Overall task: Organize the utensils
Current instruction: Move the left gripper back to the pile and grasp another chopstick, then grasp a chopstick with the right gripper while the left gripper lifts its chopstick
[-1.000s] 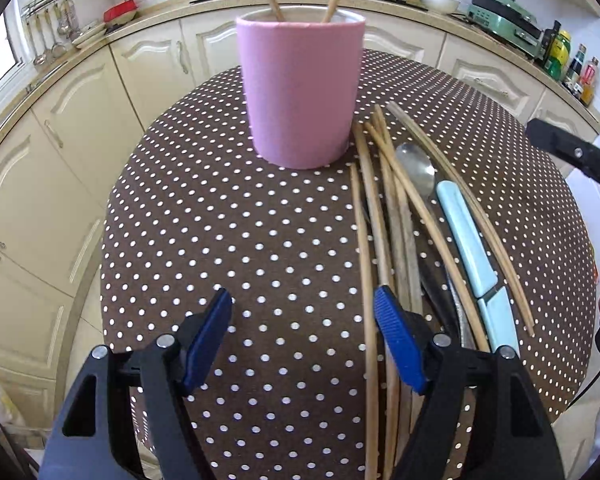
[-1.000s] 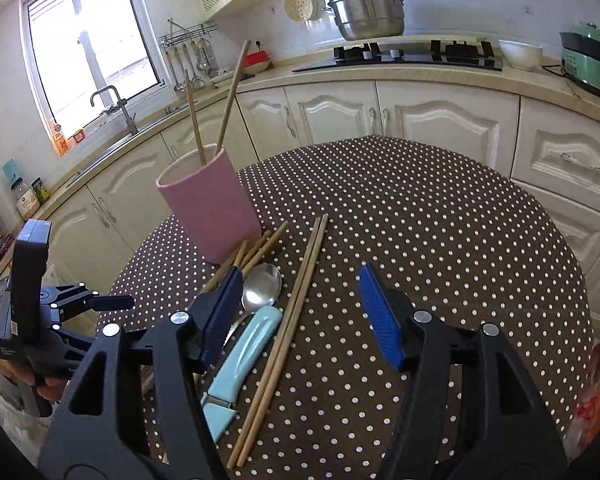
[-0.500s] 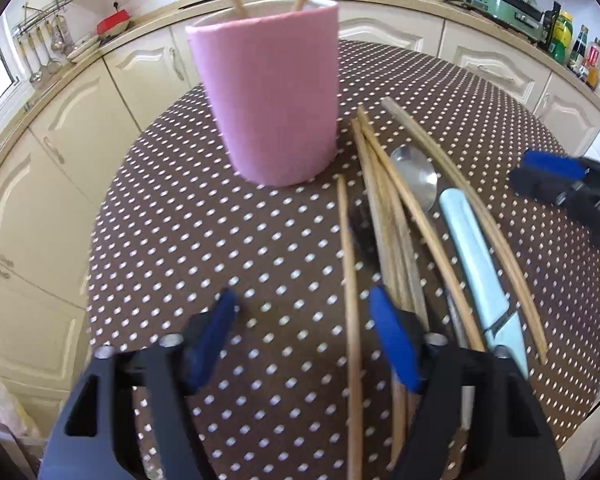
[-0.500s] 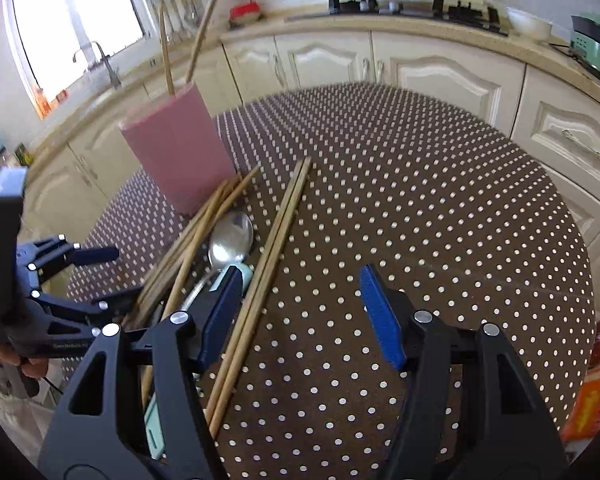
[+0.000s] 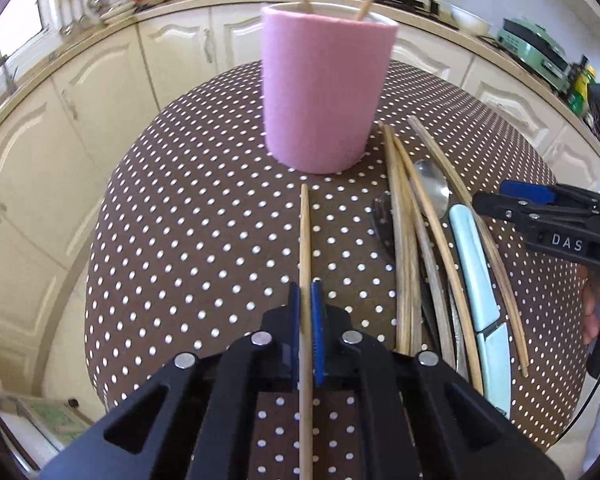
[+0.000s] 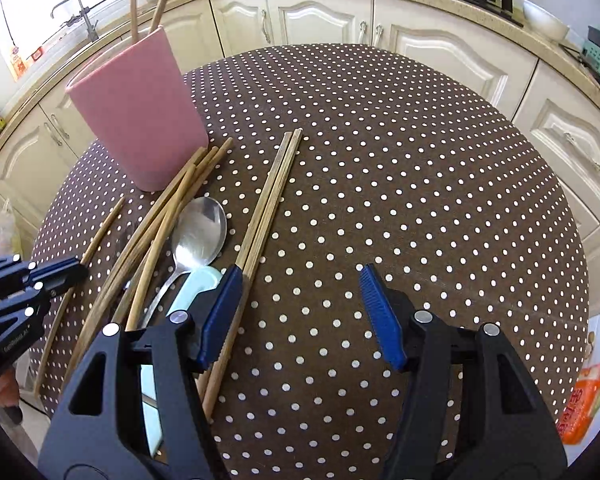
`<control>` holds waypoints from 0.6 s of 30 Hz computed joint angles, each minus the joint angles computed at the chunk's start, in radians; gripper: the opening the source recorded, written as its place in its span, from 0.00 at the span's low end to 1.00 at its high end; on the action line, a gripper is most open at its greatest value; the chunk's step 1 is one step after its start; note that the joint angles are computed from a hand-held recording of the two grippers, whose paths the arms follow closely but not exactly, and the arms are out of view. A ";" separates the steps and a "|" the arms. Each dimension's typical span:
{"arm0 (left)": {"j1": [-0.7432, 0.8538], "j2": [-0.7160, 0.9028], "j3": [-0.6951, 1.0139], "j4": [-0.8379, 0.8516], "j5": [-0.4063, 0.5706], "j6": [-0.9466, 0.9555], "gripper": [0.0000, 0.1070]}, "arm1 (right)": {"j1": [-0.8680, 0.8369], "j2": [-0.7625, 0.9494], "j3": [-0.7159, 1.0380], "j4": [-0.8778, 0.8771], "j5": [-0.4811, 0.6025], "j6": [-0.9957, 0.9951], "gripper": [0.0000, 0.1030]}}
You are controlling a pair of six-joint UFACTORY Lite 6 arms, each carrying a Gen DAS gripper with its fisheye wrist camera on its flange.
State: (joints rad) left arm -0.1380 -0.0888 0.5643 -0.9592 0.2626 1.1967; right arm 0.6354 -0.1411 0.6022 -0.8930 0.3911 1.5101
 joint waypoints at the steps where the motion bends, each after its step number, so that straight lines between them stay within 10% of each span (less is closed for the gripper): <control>1: 0.003 0.001 0.004 0.027 0.004 -0.036 0.05 | -0.019 0.016 0.018 0.048 -0.006 -0.058 0.59; 18: -0.025 0.142 0.174 0.395 0.030 -0.459 0.06 | -0.234 0.297 0.387 0.529 0.080 -0.703 0.60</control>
State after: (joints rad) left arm -0.1627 0.0528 0.7384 -0.5646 0.2928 0.7377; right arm 0.4012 0.1558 0.9891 -0.3638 0.4711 0.8076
